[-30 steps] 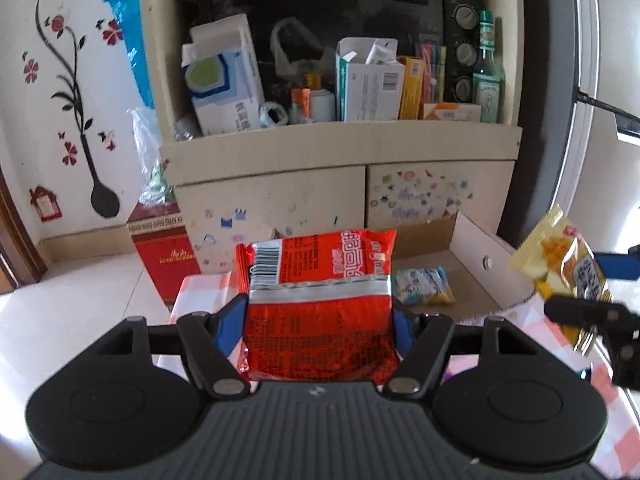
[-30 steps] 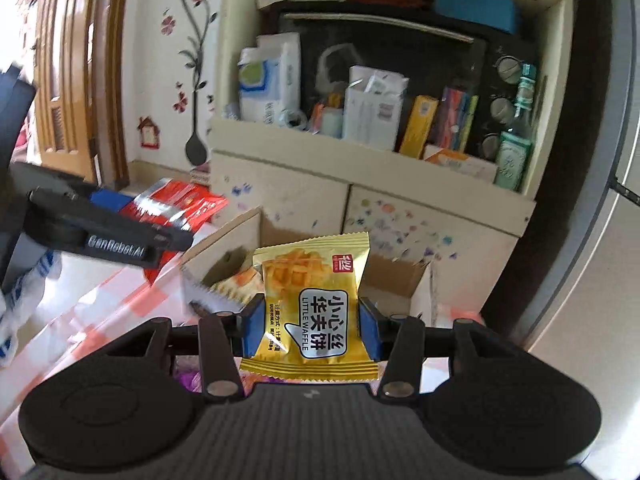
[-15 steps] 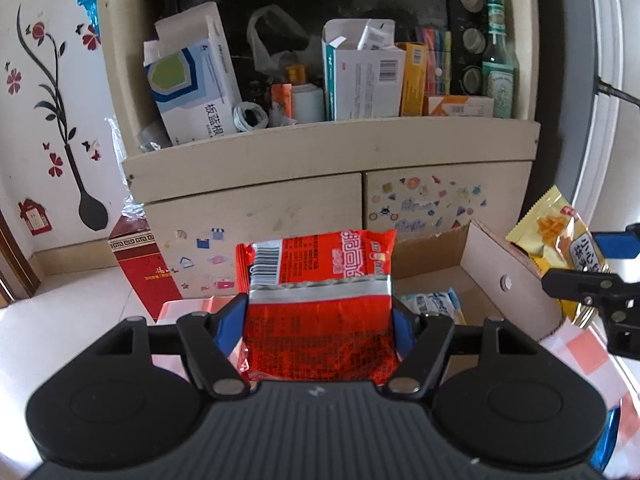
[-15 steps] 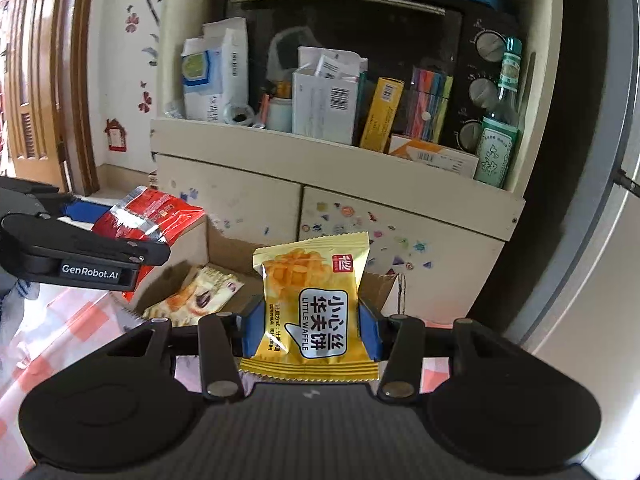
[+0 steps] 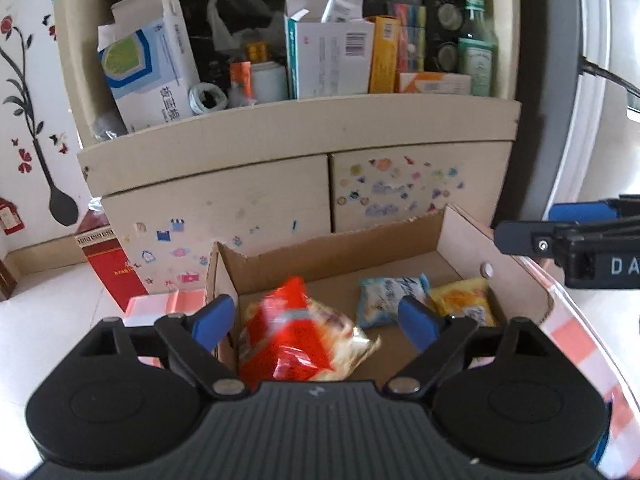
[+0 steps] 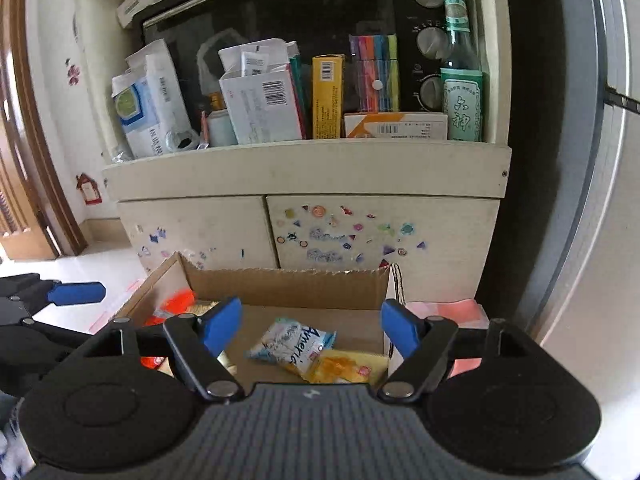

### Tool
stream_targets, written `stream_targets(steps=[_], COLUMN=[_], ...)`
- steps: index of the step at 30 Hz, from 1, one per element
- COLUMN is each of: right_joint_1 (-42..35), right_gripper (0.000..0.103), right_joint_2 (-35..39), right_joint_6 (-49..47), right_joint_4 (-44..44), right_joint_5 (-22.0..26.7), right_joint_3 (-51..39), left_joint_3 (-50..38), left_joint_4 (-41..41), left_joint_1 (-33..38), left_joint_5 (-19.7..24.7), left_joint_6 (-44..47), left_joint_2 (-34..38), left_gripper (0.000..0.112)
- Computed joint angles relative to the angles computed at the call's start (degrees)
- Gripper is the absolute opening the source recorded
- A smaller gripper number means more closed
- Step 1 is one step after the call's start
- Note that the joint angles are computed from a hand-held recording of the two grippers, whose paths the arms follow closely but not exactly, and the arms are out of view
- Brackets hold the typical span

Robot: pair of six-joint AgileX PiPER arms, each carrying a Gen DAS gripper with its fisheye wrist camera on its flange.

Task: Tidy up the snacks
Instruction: 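Carry the red bag and yellow waffle packet into the milk box and release, then withdraw both tools from the box toward the purple and blue bags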

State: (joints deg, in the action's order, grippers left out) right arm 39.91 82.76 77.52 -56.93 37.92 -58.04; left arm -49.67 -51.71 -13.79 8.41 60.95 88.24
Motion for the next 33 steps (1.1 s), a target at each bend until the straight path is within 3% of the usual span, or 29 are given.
stream_targets(steps=[7,15,33], right_joint_1=[1.4,0.4,1.2], right_gripper=[0.082,0.083,0.083], right_joint_2=[-1.6,-5.5,-12.7], right_joint_6=[-8.4,-22.1,-37.4], right_joint_4=[5.3,14.6,27.3], right_joint_5=[-0.1,-1.5,3.8], right_joint_3=[0.9,4.1,10.8], left_joint_3=[0.8,3.3,8.9], left_joint_4=[-6.6,-5.1,-6.1], left_joint_1=[4.8,6.8,7.3], left_joint_5=[8.4,12.6,20.7], left_joint_6=[7.4,12.6,24.5], left_joint_2=[-1.5,-1.8,-3.9], left_gripper=[0.089,0.089,0.089])
